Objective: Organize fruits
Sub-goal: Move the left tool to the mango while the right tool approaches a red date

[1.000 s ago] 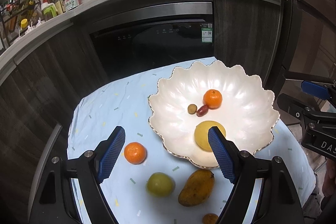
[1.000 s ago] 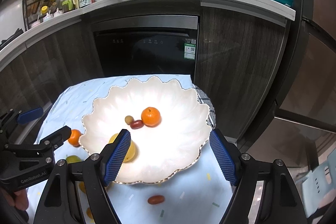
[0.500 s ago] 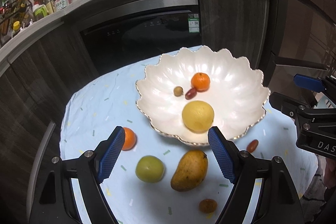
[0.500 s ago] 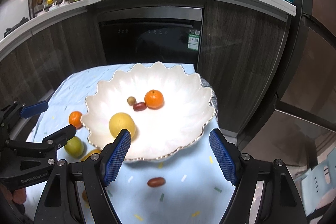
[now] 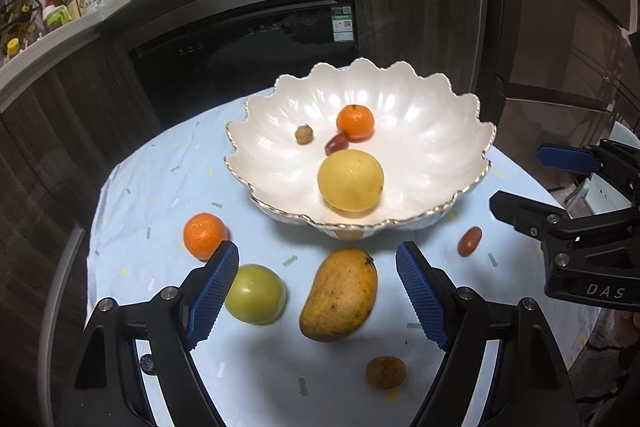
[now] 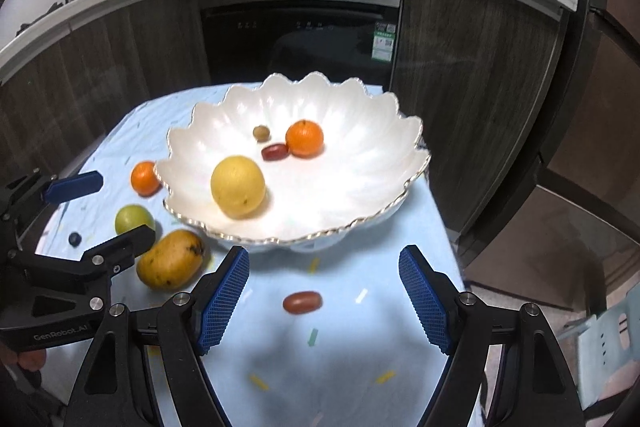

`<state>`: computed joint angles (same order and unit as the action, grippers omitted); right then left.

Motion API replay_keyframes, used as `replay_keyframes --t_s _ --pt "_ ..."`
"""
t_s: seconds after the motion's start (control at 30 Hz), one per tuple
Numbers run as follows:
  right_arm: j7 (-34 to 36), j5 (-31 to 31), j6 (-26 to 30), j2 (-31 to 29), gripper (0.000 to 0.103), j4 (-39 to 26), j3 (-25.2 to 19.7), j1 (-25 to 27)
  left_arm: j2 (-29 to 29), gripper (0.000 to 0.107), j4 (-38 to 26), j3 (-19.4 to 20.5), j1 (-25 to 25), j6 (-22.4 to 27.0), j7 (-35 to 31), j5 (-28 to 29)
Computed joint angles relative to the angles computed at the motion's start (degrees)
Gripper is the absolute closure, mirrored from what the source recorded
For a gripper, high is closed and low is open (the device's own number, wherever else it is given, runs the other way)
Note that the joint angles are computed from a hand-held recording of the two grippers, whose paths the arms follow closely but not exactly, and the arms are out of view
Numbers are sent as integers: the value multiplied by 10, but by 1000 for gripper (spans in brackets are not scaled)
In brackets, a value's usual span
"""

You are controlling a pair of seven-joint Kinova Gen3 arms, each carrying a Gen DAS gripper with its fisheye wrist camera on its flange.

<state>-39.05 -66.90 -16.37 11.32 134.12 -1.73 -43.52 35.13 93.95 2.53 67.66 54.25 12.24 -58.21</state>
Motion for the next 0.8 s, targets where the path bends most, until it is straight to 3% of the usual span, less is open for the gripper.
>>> replay_keyframes --t_s 0.37,0.63,0.8 --pt "-55 83 19 35 27 0 22 -12 14 27 20 -7 -8 -62 2 0" --pt "-123 168 50 52 39 -4 51 -21 26 31 19 -18 -12 -101 -21 12" --pt "-161 212 63 58 41 -8 68 -31 29 33 19 -28 -14 -118 -39 25"
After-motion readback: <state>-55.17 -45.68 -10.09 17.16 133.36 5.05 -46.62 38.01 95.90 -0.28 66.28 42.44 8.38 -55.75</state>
